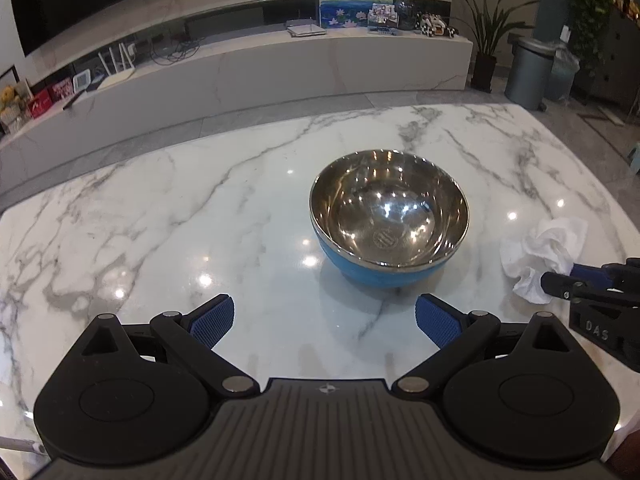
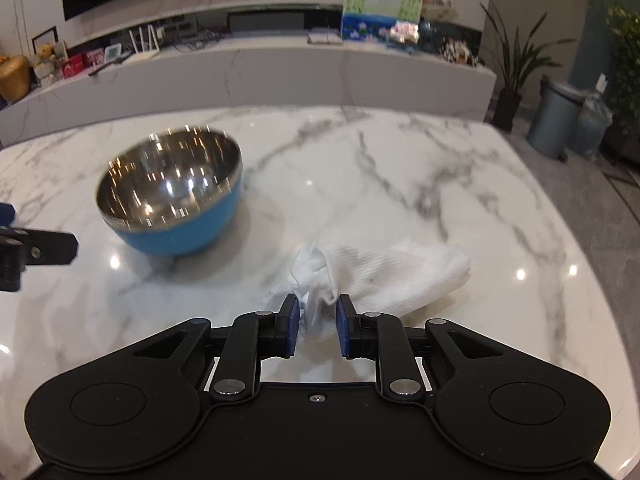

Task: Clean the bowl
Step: 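Close the right gripper on the white cloth, then lift the white cloth with the right gripper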

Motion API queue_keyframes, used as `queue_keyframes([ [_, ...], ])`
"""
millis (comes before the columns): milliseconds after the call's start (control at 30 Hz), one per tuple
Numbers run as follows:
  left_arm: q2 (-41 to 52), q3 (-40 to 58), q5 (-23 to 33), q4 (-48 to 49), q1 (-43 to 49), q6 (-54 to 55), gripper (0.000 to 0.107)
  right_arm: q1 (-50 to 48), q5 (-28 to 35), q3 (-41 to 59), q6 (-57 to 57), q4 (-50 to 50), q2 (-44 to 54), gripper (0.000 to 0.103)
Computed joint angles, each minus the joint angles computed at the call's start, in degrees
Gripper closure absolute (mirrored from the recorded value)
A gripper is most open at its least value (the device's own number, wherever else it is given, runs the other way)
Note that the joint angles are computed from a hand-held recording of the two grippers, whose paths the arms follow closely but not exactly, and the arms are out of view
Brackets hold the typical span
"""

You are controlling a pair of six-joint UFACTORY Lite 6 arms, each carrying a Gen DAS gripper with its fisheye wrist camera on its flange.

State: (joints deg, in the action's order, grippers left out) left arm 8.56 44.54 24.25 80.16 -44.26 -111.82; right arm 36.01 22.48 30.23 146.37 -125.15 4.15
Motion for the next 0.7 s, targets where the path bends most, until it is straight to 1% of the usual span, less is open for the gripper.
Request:
queue_keyframes([
  [100,-0.94,-0.23,-0.22,-0.4,0.8,1.28,0.008,-0.21,-1.67,1.5,-6.11,3.94,-2.42,0.085],
  [167,-1.14,-0.37,0.05,-0.21,0.91,1.38,0.008,-0.4,-2.96,2.79,-9.39,6.27,-3.21,0.091],
  [233,-1.09,-0.33,-0.49,-0.62,1.58,2.1,0.008,-0.73,-4.2,4.37,-14.21,10.49,-3.05,0.091],
  [300,-1.04,-0.34,-1.22,-1.13,2.25,2.68,0.008,-1.36,-4.91,4.72,-14.58,11.06,-2.86,0.091],
  [333,-1.33,-0.58,-1.54,-1.18,2.45,2.92,0.008,-1.82,-5.37,4.65,-13.88,10.5,-2.72,0.085],
  [367,-1.65,-0.74,-1.81,-1.23,2.55,3.21,0.008,-2.28,-5.84,4.59,-13.15,9.92,-2.57,0.074],
  [400,-1.96,-0.88,-1.99,-1.14,2.58,3.36,0.008,-2.75,-6.3,4.52,-12.37,9.26,-2.41,0.068],
  [433,-2.22,-1.0,-2.06,-0.91,2.48,3.31,0.008,-2.8,-6.32,4.37,-12.31,9.39,-2.4,0.056],
  [500,-2.47,-1.08,-2.23,-0.59,2.31,3.31,0.008,-2.92,-5.66,4.16,-14.82,14.07,-1.12,0.055],
  [567,-2.39,-0.93,-2.5,-0.84,2.27,3.81,0.008,-4.32,-6.38,4.97,-15.74,17.0,0.48,0.055],
  [700,-1.71,-0.31,-2.87,-0.8,2.2,4.2,0.008,-7.46,-9.57,8.19,-18.7,22.38,4.57,0.055],
])
